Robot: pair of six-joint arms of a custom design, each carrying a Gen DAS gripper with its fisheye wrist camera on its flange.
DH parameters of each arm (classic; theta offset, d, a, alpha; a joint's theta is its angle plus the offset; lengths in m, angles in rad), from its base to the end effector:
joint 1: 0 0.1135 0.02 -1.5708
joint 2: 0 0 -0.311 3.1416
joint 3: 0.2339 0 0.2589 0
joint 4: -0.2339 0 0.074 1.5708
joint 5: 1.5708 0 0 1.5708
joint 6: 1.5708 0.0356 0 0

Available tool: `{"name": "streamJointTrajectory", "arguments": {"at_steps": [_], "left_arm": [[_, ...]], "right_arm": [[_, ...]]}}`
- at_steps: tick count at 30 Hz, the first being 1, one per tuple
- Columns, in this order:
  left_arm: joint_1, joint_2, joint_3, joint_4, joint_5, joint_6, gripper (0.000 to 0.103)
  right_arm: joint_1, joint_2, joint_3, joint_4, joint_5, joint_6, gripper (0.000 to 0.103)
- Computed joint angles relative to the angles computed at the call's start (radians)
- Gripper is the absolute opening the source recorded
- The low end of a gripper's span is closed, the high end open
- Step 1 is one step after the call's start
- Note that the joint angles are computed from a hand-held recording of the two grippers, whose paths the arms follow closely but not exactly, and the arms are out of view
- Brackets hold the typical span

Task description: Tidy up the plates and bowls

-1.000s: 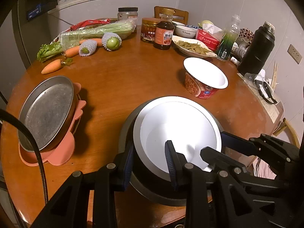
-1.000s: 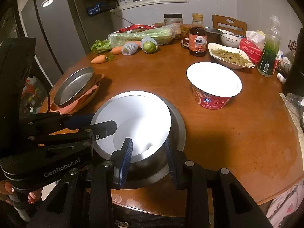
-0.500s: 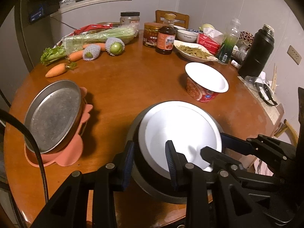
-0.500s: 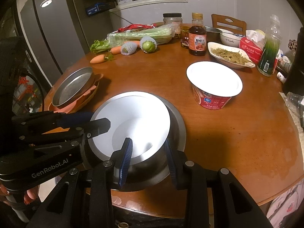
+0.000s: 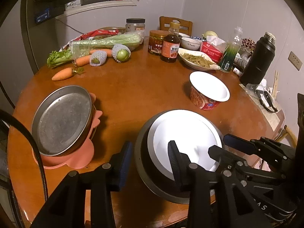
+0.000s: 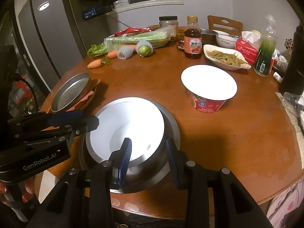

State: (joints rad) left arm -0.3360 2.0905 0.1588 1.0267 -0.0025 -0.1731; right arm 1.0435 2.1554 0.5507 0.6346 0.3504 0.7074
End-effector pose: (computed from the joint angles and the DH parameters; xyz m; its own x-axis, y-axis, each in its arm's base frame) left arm 0.1977 -0.0689 0.0404 -0.7879 0.0927 -0.6088 0.1955 0.9751 -0.1045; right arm 0.1634 0.2564 0.0305 -0.7795 -0.1257 -0.6136 -0.2729 0.9499 0.1521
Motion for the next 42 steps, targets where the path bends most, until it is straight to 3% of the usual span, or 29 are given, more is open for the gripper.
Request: {"name": "streamJointTrajectory", "arguments": {"at_steps": [5,9,18,26,42], "left_arm": [[-0.002,-0.015,-0.006,0.006,-0.014,-0.007,0.042],[-0.018,-0.029,-0.007,0.006,-0.035,-0.018,0.044],[-0.083,-0.058,0.032,-0.044,-0.089,-0.043,0.047],[-0.129,-0.078,0.102,-0.145,-0.125,-0.038,0.051],[-0.123,-0.101,0.272,-0.339,-0.092,0.002,0.051]], "right_arm": [[0.001,-0.013,-0.021,0.031,0.027,0.009,0.039],[-0.005,-0.023,-0.040,0.052,0.047,0.004,0.046],[-0.045,-0.022,-0.082,0.125,0.032,-0.004,0.047],[-0.085,-0.021,-0.085,0.139,0.007,-0.030,0.047],[-0.223,-0.064,-0.081,0.111,-0.029,-0.081,0.047]]}}
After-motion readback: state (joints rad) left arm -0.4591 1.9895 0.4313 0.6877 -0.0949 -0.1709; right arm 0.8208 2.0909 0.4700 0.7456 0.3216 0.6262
